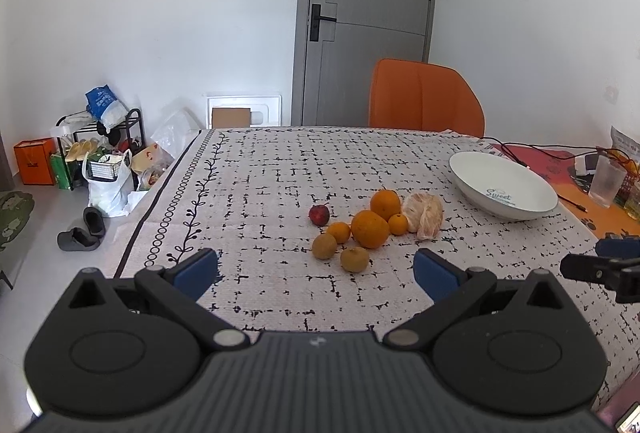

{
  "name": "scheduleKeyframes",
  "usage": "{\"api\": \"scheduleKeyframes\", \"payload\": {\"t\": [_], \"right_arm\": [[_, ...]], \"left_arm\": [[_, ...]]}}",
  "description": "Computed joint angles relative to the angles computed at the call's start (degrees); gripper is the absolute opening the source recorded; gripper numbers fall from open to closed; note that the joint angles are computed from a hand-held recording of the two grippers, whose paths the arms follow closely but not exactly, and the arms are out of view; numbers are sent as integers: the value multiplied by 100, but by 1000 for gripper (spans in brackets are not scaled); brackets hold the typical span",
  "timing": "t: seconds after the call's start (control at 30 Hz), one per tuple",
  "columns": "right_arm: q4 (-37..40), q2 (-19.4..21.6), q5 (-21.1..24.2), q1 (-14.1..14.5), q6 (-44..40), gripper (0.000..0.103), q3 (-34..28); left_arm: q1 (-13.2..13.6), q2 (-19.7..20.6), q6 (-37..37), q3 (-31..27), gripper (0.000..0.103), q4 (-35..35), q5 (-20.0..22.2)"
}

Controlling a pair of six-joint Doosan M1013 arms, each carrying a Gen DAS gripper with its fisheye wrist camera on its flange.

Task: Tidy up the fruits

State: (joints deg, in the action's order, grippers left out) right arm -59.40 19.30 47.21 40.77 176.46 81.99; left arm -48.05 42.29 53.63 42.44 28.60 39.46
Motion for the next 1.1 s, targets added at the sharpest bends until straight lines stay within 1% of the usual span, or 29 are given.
{"api": "scheduleKeyframes", "payload": {"t": [0.37,0.47,1.1], "right_arm": [[-69,-65,-137,-26,178,103,99],[-76,-50,-53,-15,169,103,79],[-61,-40,-66,-3,60,103,48]], "left_arm": [[-7,13,114,-8,103,-74,9],[-4,18,110,-13,103,-66,6],[15,-46,-41,112,103,-13,-143]]}}
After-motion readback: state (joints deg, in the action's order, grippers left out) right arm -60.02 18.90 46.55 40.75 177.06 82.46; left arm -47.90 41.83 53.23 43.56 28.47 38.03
